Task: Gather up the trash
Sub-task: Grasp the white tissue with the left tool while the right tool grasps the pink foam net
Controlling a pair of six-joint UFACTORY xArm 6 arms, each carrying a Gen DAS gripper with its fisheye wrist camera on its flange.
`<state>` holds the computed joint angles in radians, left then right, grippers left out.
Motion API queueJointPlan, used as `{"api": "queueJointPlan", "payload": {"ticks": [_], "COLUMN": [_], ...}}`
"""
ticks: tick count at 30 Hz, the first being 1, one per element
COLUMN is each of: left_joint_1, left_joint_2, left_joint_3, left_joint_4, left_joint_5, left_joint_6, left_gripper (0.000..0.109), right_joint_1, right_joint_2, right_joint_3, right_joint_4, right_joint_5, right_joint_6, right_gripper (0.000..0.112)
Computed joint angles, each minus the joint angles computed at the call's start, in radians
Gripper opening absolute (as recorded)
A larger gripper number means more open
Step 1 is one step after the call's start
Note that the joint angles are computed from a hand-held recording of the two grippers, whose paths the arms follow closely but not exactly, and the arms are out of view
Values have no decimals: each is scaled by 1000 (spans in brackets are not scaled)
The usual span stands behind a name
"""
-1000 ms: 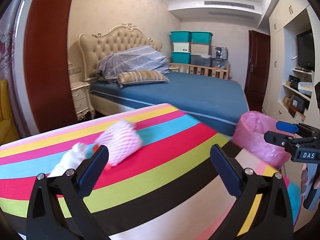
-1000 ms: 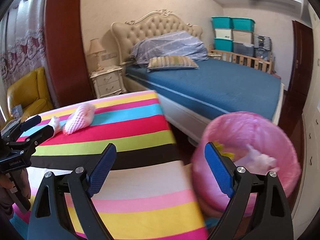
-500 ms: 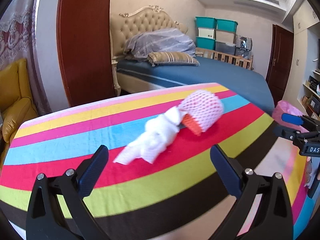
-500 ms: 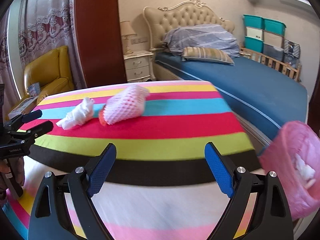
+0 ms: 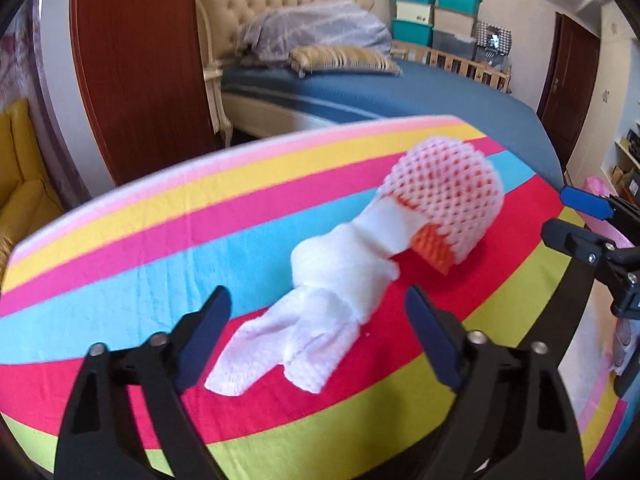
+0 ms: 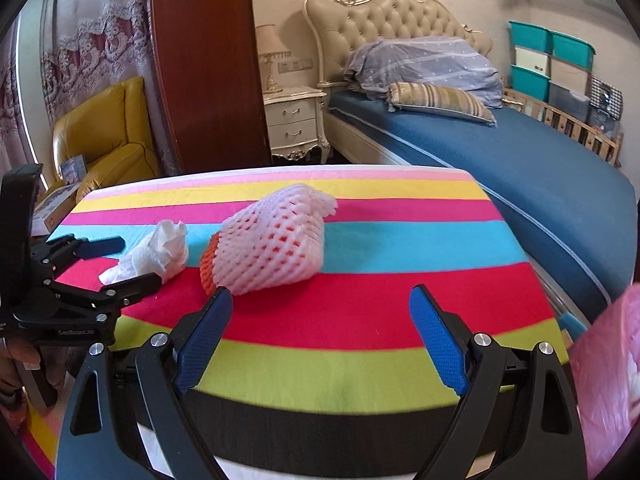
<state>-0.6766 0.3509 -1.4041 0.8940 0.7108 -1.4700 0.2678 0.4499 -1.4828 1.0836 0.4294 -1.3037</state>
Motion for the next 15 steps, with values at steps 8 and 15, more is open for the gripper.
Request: {"api": "queueJointPlan", "payload": {"ticks": [8, 15], "left_joint_1": [-12, -21], "left_joint_2": [-15, -81], "left_joint_3": [22, 97], "left_joint_4": [57, 223], "left_joint_5": [-42, -14], "left_joint_6": [1, -241], "left_gripper": [22, 21], "right_joint_1": [31, 58], "right_joint_2": [117, 179], "right_joint_3": [-155, -235], "right_joint_4": [-125, -199], "right_joint_5": [35, 62], "right_joint_6": [131, 213], "right_gripper": [77, 54]}}
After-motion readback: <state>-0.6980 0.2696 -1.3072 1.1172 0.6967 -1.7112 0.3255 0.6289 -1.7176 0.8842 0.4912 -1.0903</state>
